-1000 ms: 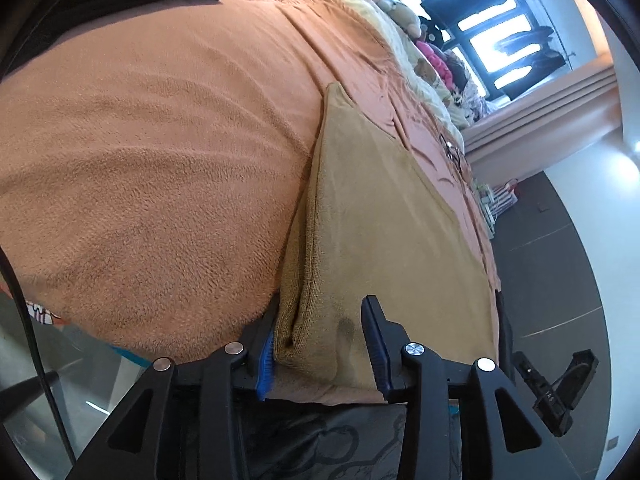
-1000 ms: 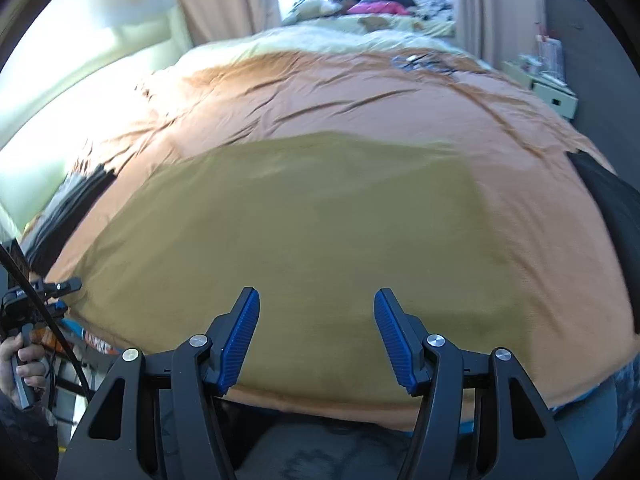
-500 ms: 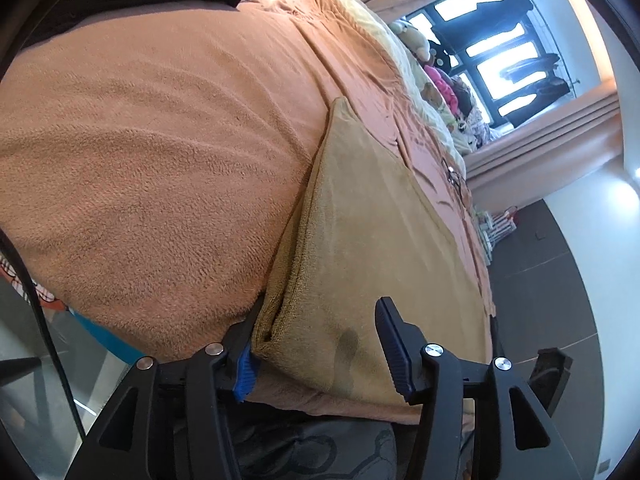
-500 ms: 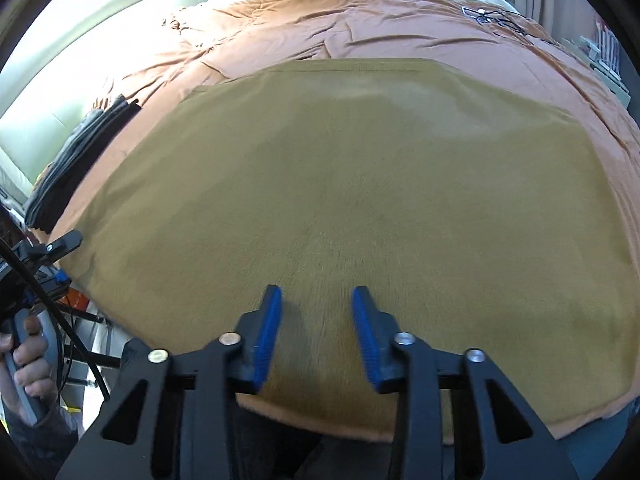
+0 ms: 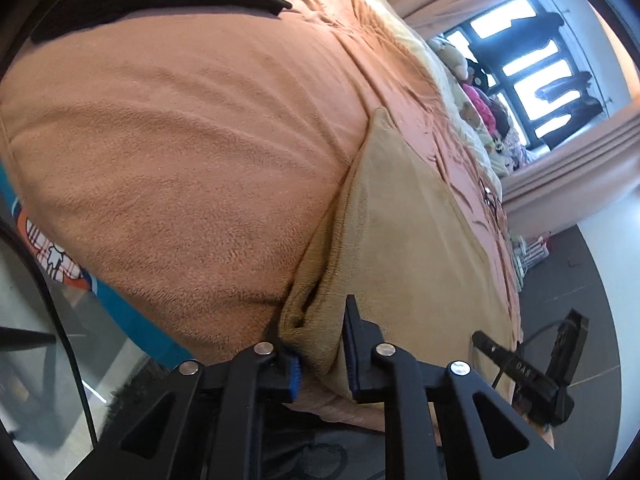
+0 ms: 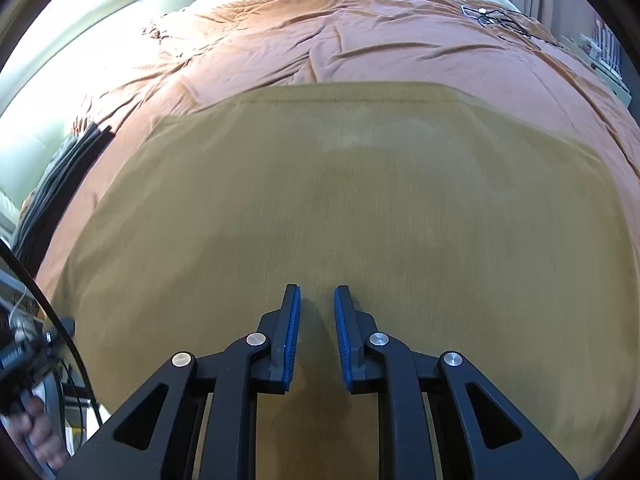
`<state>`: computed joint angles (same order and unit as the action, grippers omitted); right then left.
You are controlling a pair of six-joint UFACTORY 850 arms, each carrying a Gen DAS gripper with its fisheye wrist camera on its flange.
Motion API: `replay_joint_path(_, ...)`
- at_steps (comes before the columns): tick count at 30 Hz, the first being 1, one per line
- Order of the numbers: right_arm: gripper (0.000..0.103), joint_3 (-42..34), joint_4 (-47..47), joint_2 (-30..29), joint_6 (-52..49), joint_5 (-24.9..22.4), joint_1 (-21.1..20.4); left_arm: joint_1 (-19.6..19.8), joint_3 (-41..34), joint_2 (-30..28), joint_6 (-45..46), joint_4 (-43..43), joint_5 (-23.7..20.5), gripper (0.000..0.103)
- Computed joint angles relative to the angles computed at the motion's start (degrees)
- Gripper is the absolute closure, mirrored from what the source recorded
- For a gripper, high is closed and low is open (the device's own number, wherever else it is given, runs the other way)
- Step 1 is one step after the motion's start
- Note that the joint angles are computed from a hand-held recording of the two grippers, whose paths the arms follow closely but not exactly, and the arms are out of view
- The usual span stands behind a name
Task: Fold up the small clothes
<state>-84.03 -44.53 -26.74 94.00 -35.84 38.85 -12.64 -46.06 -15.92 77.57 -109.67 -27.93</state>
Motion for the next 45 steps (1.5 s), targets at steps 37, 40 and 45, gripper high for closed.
replay_joint_path(37, 0.100, -41.6, 20.2, -25.6, -28.1, -16.2, -14.4, 2.2, 1.2, -0.3, -10.0, 1.8, -4.6, 0.092)
replay_joint_path(40, 0.100, -38.7, 21.9, -23.4, -25.7, -13.5, -14.3, 2.6, 1.1, -0.6, -10.1, 2.3, -5.5, 0.094)
replay_joint_path(45, 0.100, -30.8, 22.6, -17.7, -26.7, -9.7, -12.7, 4.0, 0.7, -0.9, -10.8, 3.8, -9.2, 0.099)
